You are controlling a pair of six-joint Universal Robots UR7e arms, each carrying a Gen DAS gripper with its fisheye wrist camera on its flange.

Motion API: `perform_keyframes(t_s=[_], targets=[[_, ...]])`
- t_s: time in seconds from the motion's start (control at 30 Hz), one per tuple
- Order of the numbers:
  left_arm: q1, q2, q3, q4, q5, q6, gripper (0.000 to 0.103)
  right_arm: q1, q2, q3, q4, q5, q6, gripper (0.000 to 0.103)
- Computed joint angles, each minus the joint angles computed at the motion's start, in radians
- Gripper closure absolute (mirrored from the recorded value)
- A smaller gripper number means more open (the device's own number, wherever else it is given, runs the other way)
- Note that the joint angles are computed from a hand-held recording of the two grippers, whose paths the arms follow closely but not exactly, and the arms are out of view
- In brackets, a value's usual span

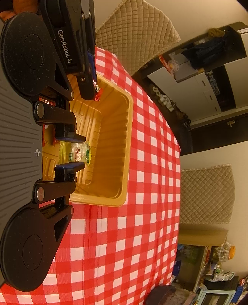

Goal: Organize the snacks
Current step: 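Open the left tool to drop the red candy while the right tool drops the yellow candy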

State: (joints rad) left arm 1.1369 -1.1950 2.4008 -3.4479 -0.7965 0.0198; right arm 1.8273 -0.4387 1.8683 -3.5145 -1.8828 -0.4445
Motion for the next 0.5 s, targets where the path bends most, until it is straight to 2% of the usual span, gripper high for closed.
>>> perform_keyframes(t_s=[0.07,0.37,0.5], targets=[[-0.003,0.006,0.000,-0.014,0.011,0.010,0.077,-0.001,0.001,-0.002,0.000,0.000,0.003,0.081],[-0.025,-0.024,0.034,-0.054,0.046,0.014,0.077,-0.005,-0.007,0.008,-0.003,0.004,0.012,0.081],[-0.037,-0.047,0.054,-0.067,0.065,0.007,0.072,-0.004,-0.013,0.009,0.002,0.014,0.023,0.081]])
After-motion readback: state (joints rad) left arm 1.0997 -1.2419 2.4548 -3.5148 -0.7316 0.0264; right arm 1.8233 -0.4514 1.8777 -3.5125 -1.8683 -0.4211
